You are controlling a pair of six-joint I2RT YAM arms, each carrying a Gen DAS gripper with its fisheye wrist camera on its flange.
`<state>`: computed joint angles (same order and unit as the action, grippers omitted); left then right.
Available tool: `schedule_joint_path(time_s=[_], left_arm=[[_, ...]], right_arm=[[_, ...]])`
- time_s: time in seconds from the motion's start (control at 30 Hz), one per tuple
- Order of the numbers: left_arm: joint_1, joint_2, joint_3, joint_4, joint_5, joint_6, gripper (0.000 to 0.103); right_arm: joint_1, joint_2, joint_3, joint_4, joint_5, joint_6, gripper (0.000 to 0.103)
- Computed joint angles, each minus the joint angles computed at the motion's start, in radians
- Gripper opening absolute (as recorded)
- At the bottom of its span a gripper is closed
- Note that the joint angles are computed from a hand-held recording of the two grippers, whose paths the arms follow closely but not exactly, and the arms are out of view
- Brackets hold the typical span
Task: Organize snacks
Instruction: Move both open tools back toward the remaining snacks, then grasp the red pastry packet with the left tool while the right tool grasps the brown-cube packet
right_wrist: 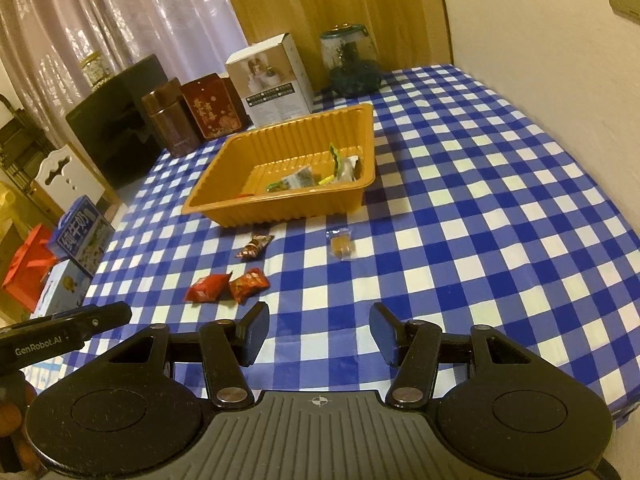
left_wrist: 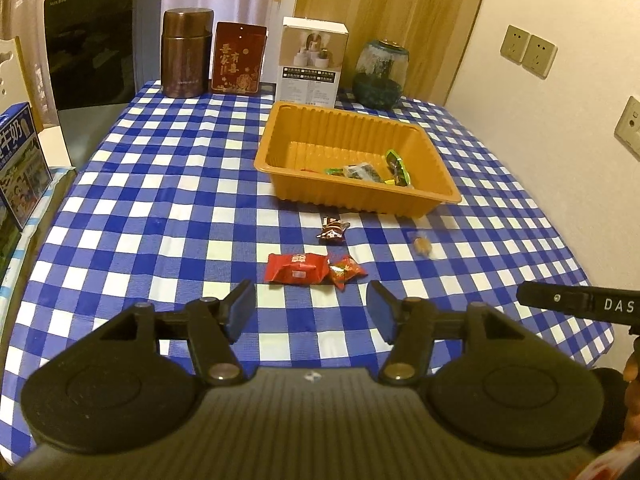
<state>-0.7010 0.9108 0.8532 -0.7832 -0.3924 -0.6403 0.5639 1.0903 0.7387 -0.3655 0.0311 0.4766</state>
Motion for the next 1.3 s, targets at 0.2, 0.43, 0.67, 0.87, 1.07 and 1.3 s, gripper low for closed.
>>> schedule_joint_path(time_s=[0.2, 0.43, 0.67, 0.87, 1.07, 1.3], left_arm=[[0.027, 0.025, -0.020, 0.047, 0.030, 0.018, 0.060], [0.087, 0.076, -0.058, 0.128, 0.082, 0.044, 0.061], [0.188, 0.147, -0.105, 0.253, 0.182, 0.089, 0.061], [0.249, 0.241, -0.109, 0.355, 0.235, 0.129, 0.061], [0.298, 0.339, -0.109, 0.466, 0.273, 0.156, 0.062], [0.319, 0.428, -0.110, 0.552, 0.293, 0.191, 0.063]], right_arm=[[-0.014, 0.045, 0.000, 0.036, -0.009, -0.007, 0.056], [-0.051, 0.143, -0.004, 0.119, -0.035, -0.026, 0.056], [-0.086, 0.250, -0.010, 0.236, -0.063, -0.033, 0.056], [-0.098, 0.340, 0.003, 0.318, -0.074, -0.048, 0.056], [-0.111, 0.419, 0.036, 0.359, -0.079, -0.049, 0.056], [-0.124, 0.486, 0.069, 0.386, -0.097, -0.047, 0.056]])
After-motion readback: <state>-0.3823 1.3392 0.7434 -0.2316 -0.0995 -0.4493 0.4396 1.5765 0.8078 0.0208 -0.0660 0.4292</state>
